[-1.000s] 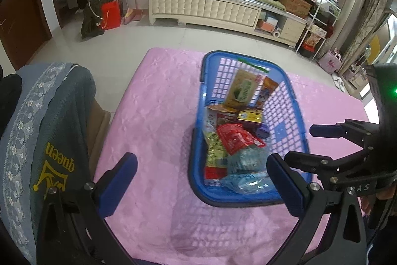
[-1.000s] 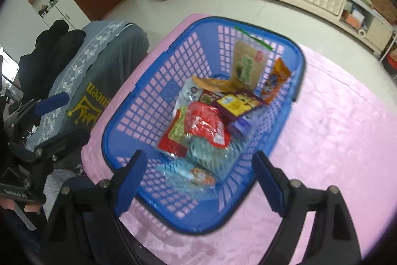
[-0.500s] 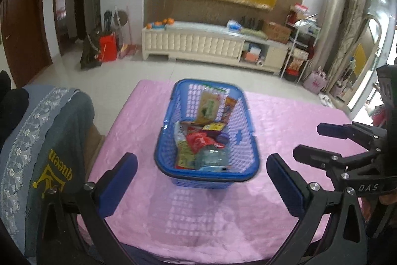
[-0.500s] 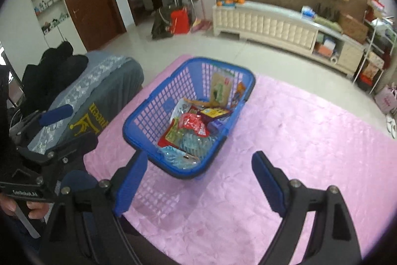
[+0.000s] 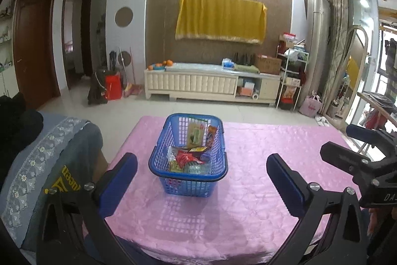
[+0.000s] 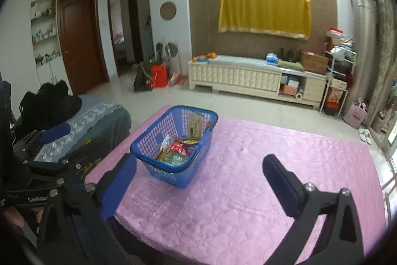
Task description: Organize snacks
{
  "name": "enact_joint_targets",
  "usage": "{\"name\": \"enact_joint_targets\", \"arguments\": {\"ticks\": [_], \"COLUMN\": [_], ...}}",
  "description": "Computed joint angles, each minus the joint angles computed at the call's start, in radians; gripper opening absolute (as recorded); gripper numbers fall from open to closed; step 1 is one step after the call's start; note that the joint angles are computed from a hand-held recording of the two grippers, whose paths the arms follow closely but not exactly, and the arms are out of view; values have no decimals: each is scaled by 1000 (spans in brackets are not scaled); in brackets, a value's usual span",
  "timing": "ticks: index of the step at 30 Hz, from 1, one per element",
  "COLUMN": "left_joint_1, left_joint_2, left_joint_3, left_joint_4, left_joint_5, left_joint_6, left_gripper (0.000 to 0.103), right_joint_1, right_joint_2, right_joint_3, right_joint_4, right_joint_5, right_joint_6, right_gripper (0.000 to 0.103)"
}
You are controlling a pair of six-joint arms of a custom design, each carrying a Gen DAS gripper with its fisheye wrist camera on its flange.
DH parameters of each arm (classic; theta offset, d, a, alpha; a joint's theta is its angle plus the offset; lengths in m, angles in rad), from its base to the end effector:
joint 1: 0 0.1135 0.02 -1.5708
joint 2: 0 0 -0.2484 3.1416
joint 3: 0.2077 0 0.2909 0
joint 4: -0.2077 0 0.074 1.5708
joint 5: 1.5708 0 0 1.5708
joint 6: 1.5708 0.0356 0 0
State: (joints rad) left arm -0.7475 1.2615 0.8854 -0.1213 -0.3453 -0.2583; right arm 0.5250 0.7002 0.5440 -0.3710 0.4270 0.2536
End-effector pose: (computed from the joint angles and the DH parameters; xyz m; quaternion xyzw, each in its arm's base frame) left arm 0.2470 -0.2125 0.2501 0.1198 0.8427 -0.1134 0.5125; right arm 0.1913 0.0938 0.2350 -0.0100 0.8537 0.0149 0.5204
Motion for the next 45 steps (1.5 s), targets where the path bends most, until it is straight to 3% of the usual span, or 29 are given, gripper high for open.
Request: {"name": "enact_joint_targets", "arguments": {"ticks": [6,10,13,21,34,45], "left_joint_1": [-71,-117,-127,-119,-141,-145], "left_joint_2": [-78,-105,-123,-123,-161,-165], "left_joint_3": [-50,-72,-90,-98,-112,-119], "left_joint_4": [-5,-9,-11,-8,-24,-26], "left_joint_5": [-48,-103,-89,-38,-56,-54], "left_joint_6": [-19,-7,-17,-24,-21,-37], "left_gripper": [103,103,103,103,103,103], "right_joint_1": [155,212,237,295,380,404], "right_joint_2": [-166,-223,-255,-254,-263,-244], "right_joint_3": [-86,-116,-132,-117,-106,-95], "right_joint_4": [-36,-84,-114,-203,-269,-300], "right_joint_5": [236,308,345,408,493,502], "right_joint_6": [45,96,136,198,275,317], "right_gripper": [103,103,103,103,103,103]}}
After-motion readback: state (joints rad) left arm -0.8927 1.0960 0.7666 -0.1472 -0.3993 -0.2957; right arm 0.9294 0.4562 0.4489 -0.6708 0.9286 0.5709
